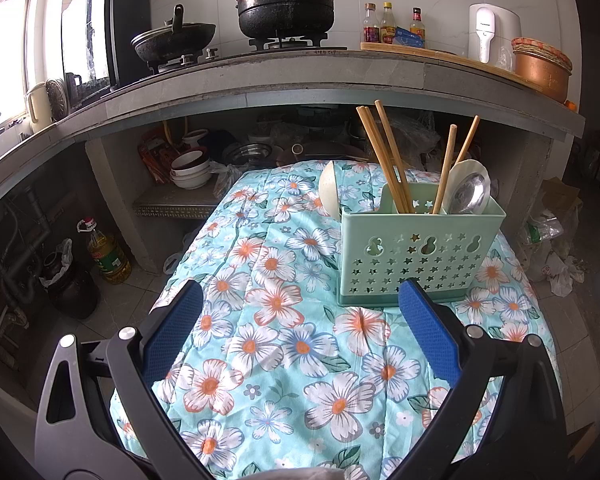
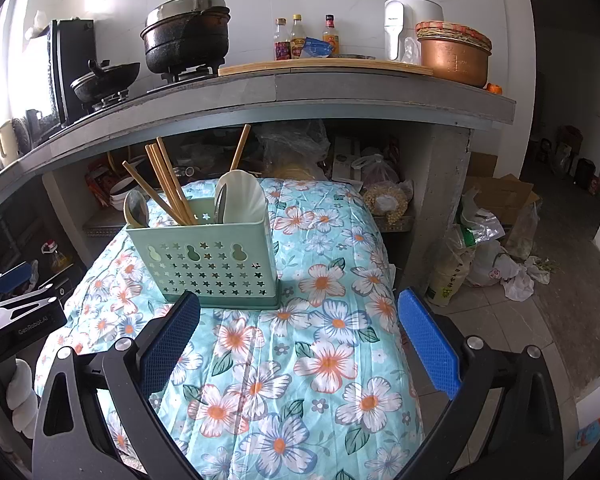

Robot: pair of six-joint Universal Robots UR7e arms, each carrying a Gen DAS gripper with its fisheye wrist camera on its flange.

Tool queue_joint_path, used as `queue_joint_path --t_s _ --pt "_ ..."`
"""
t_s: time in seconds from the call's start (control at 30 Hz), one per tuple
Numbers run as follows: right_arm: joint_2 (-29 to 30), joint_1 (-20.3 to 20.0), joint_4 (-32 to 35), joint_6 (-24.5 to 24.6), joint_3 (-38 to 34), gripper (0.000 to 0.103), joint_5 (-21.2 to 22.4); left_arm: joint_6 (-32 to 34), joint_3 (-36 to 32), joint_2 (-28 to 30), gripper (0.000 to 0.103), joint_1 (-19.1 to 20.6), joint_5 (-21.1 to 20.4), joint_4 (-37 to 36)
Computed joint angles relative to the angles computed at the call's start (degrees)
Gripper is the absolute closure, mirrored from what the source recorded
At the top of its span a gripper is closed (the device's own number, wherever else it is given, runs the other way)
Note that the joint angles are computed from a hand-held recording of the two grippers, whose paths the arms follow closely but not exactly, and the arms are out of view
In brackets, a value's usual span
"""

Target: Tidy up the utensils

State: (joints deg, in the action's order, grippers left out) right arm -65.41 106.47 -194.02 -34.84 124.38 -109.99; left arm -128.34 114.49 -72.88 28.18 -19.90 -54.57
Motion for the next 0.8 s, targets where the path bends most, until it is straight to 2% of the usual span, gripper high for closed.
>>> queue_joint_path --t_s 0.8 --pt "0.07 0.25 0.34 0.01 -0.06 0.006 0.24 0.60 0.22 -0.15 0.008 0.14 0.02 -0.87"
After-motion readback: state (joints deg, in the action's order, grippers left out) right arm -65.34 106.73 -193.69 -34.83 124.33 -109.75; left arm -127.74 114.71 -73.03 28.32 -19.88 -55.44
